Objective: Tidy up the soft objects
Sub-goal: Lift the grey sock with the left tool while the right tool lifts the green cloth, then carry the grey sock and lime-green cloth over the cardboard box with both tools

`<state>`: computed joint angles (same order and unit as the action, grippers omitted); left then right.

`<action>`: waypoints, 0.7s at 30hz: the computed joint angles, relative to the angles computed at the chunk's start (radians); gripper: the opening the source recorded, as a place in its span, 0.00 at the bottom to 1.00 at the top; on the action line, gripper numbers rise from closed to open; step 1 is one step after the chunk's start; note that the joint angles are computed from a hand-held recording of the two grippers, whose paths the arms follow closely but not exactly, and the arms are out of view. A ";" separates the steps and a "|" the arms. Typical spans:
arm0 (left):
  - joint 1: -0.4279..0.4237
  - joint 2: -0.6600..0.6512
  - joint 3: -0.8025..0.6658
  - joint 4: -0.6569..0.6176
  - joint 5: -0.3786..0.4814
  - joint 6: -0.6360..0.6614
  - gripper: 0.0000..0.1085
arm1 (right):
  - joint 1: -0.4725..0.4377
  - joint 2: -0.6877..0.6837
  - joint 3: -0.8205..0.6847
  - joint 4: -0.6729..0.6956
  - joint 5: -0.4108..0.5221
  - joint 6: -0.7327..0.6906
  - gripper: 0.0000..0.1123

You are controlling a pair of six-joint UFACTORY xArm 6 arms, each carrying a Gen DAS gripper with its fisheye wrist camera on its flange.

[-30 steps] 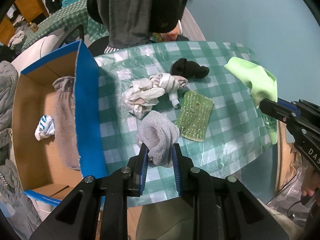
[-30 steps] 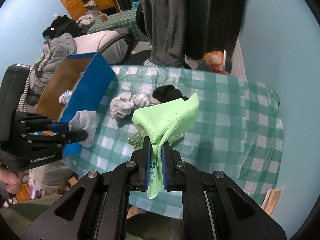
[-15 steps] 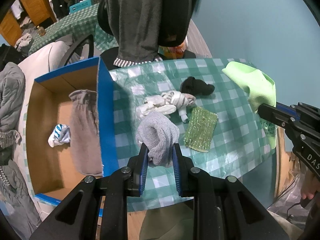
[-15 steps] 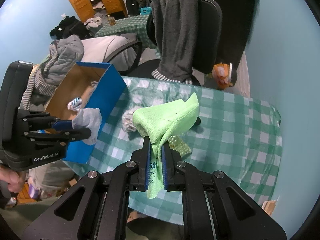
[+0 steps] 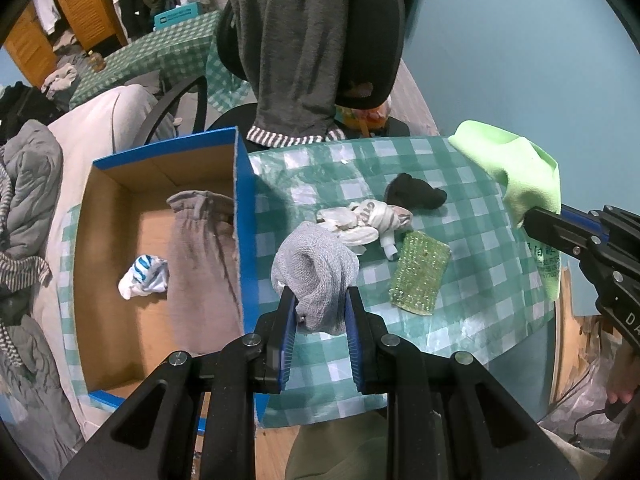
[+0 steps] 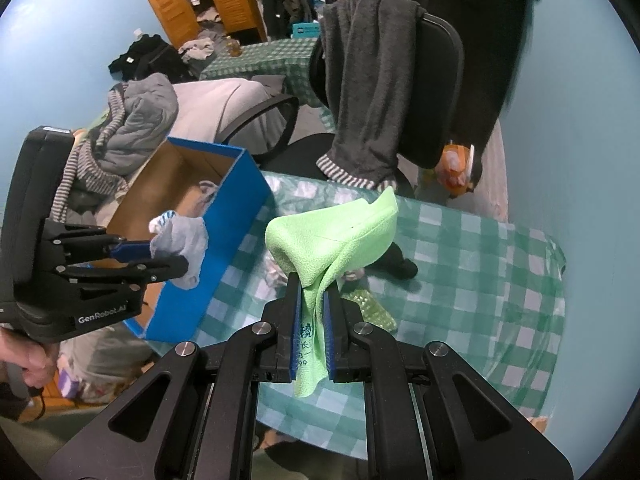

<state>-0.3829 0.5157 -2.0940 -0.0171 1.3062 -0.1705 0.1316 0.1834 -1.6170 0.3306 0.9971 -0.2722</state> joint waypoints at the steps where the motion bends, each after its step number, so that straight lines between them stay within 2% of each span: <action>1: 0.003 -0.001 0.001 -0.001 0.000 -0.001 0.21 | 0.004 0.004 -0.008 0.000 0.002 0.000 0.09; 21: 0.099 -0.106 0.148 0.010 -0.053 -0.034 0.21 | 0.101 0.147 -0.207 0.021 0.053 -0.036 0.09</action>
<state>-0.2843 0.4098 -1.9456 -0.0072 1.2528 -0.2042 0.2322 0.3299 -1.8241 0.3518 1.0498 -0.3080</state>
